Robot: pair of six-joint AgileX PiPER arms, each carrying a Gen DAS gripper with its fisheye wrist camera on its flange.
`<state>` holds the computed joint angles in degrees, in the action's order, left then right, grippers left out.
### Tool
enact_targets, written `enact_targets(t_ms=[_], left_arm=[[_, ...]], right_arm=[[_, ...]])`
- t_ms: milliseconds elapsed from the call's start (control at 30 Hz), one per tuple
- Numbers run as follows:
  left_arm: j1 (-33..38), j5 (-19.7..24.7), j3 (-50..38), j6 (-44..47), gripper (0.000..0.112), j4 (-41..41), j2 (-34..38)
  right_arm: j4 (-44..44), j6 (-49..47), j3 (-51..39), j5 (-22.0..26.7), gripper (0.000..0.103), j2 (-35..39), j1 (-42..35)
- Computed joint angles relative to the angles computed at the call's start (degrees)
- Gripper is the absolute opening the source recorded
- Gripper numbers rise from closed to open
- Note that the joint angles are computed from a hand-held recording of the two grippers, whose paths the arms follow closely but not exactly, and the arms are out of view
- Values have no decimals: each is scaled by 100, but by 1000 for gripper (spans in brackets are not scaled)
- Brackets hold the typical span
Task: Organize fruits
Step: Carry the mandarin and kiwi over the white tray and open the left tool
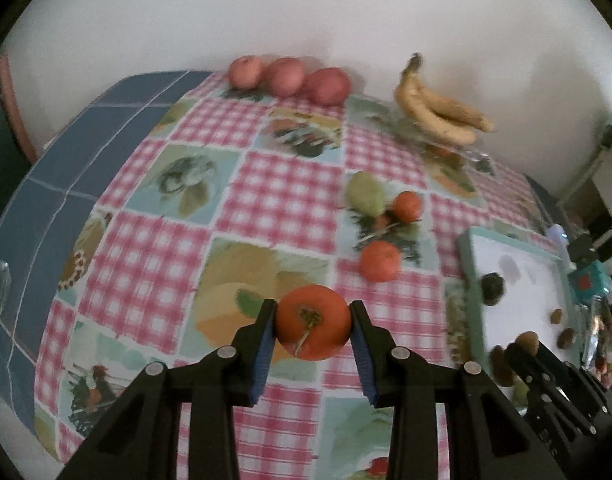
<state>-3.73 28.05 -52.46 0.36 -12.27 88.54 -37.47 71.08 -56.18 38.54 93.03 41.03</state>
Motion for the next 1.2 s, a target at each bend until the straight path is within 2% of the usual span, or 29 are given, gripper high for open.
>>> enact_targets(t_ms=[133, 400, 700, 833, 1200], left_arm=[[-302, 198, -264, 239, 38, -359, 44], [-1218, 522, -1340, 133, 38, -491, 697], [-2262, 1020, -2645, -53, 38, -118, 1879], [-2571, 1198, -2960, -138, 38, 98, 2329], [-2945, 1342, -3185, -550, 38, 657, 3009]], right_arm=[[65, -81, 38, 115, 24, -188, -281], [764, -852, 170, -95, 24, -621, -1731], [1545, -2490, -128, -206, 24, -193, -3143], [2256, -3256, 15, -417, 24, -31, -3724], [2862, -3849, 314, -555, 24, 259, -4201]])
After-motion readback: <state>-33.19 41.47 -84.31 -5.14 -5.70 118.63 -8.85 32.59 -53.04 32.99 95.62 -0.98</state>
